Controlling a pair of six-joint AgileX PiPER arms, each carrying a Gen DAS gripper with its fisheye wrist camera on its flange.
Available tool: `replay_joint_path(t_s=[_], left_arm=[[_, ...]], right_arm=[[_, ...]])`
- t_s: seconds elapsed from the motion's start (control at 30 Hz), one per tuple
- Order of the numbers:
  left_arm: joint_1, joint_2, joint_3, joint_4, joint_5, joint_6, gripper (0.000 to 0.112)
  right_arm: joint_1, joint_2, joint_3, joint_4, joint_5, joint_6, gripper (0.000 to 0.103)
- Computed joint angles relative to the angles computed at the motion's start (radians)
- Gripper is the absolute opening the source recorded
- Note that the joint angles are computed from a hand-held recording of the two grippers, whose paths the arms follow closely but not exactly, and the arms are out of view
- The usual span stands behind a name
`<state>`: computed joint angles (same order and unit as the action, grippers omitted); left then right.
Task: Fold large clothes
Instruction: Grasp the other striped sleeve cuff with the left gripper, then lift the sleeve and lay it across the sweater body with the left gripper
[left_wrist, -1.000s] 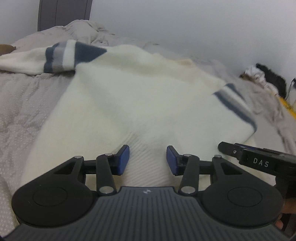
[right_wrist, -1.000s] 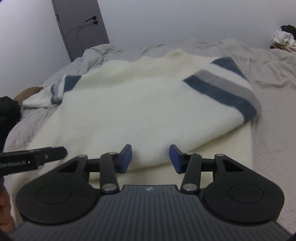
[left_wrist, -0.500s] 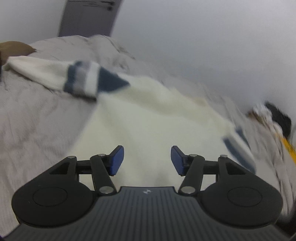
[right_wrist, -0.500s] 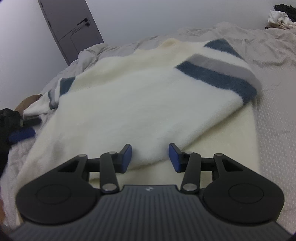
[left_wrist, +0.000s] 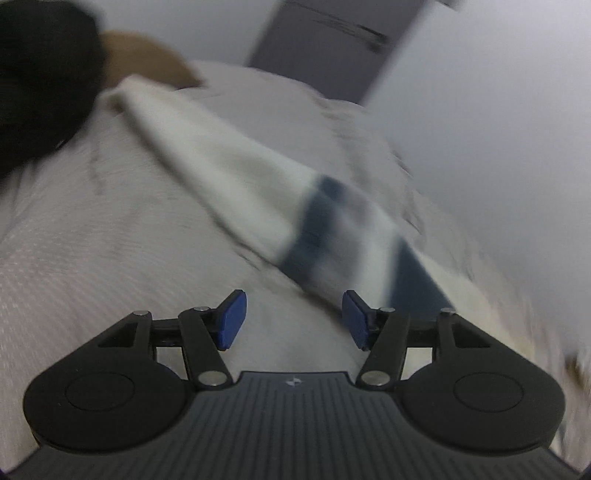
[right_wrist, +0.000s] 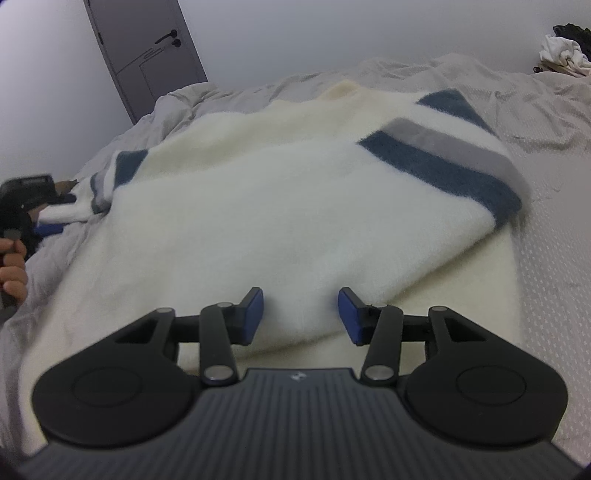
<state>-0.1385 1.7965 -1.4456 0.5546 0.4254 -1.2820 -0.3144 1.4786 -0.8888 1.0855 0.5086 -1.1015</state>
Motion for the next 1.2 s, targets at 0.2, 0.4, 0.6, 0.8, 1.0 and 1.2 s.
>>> replay_joint_path(t_s=[0.2, 0.4, 0.6, 0.8, 1.0, 1.2], left_arm=[[0.167, 0.06, -0.003, 0.012, -0.11, -0.119, 0.063], [0.299, 0.164, -0.043, -0.125, -0.297, -0.044, 0.063], [0.357, 0.303, -0.257, -0.086, -0.258, -0.063, 0.063], [0.405, 0.453, -0.529, -0.357, -0.169, 0.233, 0.061], [0.406, 0.63, -0.876, -0.275, 0.1, 0.206, 0.018], [0.349, 0.64, -0.989, -0.115, 0.227, 0.268, 0.01]], right_arm=[[-0.005, 0.041, -0.034, 0.009, 0.02, 0.0, 0.049], [0.008, 0.063, -0.073, -0.051, 0.03, 0.057, 0.049], [0.027, 0.083, -0.086, -0.065, 0.005, 0.089, 0.049], [0.093, 0.098, -0.087, -0.089, -0.103, 0.107, 0.049], [0.13, 0.103, -0.066, -0.031, -0.183, 0.018, 0.049], [0.137, 0.086, -0.064, -0.091, -0.193, 0.125, 0.049]])
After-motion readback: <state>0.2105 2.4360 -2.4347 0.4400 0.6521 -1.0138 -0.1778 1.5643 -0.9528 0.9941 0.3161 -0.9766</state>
